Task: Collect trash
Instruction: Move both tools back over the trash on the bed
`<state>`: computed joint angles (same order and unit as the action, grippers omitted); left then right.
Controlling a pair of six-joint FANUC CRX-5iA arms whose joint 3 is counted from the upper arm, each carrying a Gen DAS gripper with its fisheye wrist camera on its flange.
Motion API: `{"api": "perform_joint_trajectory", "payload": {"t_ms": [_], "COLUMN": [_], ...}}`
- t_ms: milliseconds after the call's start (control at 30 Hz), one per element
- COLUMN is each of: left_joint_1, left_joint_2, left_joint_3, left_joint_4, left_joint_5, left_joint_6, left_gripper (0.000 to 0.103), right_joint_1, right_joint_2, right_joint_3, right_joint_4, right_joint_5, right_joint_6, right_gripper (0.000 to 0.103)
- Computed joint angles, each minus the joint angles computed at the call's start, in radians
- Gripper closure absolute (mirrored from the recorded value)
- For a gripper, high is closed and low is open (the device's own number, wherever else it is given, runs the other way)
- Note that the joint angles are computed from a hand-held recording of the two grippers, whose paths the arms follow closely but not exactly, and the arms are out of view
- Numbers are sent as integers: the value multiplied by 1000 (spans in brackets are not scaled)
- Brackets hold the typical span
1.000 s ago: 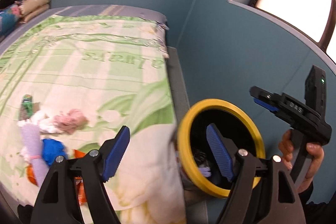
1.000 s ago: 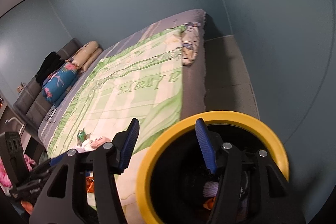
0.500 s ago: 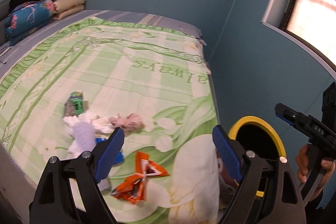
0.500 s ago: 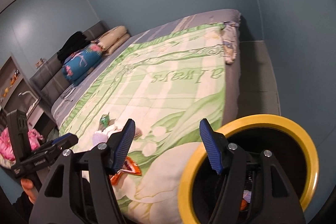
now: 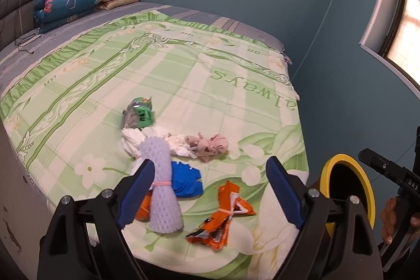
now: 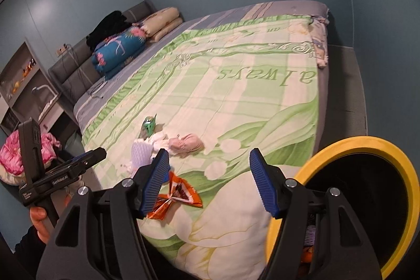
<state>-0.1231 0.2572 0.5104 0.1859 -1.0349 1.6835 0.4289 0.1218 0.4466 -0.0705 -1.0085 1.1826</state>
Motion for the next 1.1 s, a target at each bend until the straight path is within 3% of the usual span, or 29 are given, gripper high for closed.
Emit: {"api": "perform_joint_trajectory", "payload": {"t_ms": [433, 1100], "left_joint_1": [62, 85], "left_joint_2": [-26, 28], "left_joint_3": [-89, -123], "left_joint_4": [-4, 37], "left_joint_5": [10, 35], "left_joint_6": [43, 46], "left_gripper": [20, 20], "right_joint_1": [40, 89], "right_joint_2": [92, 241], "right_joint_3": [90, 191], "right_joint_4": [-30, -54], "right_joint_5": [-86, -205], "right_joint_6": [42, 79], "right_gripper": [42, 43]}}
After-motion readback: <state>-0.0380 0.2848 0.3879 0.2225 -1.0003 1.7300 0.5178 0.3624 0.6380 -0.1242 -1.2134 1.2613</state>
